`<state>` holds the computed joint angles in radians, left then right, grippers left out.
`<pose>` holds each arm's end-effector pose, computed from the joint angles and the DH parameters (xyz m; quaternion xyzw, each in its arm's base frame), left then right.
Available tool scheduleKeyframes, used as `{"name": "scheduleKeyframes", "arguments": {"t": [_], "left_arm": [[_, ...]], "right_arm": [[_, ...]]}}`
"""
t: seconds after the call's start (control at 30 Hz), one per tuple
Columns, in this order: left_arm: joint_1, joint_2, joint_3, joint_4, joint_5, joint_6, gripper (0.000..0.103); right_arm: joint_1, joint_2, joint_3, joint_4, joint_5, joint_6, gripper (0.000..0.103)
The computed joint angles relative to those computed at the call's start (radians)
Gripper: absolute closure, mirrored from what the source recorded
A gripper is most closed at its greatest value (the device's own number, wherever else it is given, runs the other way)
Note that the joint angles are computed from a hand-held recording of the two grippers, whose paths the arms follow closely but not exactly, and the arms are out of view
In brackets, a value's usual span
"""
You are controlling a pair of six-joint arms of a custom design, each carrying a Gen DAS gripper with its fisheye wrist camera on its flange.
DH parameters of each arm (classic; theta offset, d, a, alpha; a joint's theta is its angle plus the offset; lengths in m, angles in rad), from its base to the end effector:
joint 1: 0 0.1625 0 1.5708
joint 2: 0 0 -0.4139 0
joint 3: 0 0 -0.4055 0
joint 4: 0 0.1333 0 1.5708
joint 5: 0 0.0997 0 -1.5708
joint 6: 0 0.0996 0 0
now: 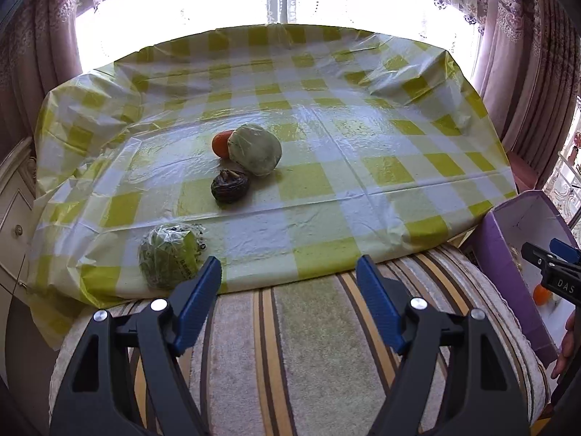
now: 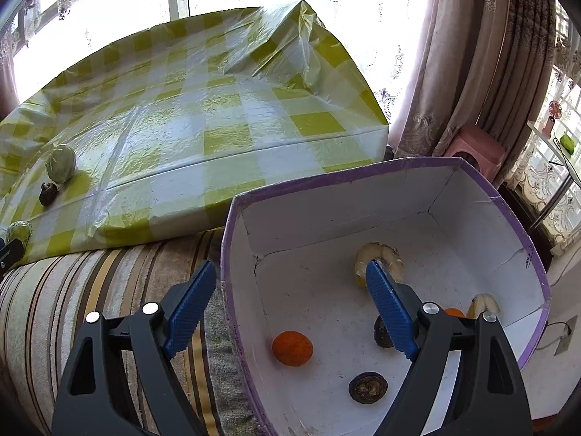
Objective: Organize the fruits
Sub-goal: 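Move both open tools back to the fruits on the tablecloth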
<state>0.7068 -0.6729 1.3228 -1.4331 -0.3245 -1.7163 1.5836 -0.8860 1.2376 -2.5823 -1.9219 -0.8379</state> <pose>-0.3801 -0.6241 0.0820 -0.1061 0.7754 -0.4315 0.4487 0.1090 -0.7773 0.3307 0.3328 -0.8719 0.2260 0.2793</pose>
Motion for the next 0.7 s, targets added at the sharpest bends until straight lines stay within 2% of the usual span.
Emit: {"name": "scheduleKeyframes", "arguments": {"t": [0.37, 0.7], "left_arm": [[-0.014, -0.103, 0.109, 0.166, -0.041, -0.259, 0.026], [-0.02, -0.16, 0.189, 0.156, -0.056, -0.32, 0.026]], "right_arm": [[0.043, -0.013, 0.072, -0.005, 0.004, -0.042, 0.021], [0.078, -0.027, 0.136, -0.004, 0.01, -0.065, 0.02]]}}
